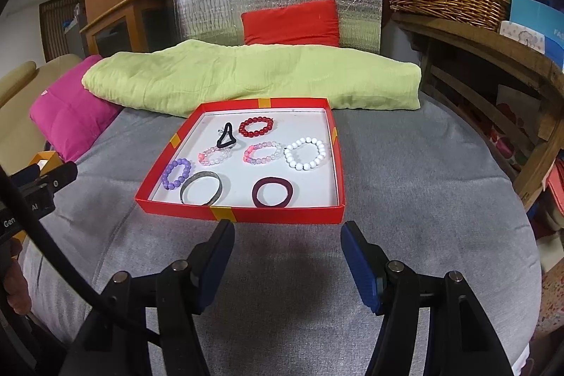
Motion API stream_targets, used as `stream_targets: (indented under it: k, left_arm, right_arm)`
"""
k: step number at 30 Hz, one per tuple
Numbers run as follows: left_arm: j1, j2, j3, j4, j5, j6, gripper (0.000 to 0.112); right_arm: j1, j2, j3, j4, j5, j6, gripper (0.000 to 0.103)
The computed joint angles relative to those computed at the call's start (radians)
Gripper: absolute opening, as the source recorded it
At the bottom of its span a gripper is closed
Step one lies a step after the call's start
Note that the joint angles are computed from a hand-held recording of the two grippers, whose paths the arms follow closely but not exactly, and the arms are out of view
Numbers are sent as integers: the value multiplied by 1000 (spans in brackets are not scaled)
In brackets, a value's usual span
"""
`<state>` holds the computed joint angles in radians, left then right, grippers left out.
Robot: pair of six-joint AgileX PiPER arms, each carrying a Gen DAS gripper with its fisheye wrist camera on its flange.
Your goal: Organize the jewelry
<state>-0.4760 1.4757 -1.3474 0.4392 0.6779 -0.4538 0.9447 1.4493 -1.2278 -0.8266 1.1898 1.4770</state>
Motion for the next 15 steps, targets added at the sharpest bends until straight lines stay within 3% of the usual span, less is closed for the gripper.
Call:
stream_targets:
  k: [15]
  left_arm:
    - [24, -12, 2, -33, -4, 33, 87]
  right_arm:
    - [31, 53, -56, -30, 22, -5, 67]
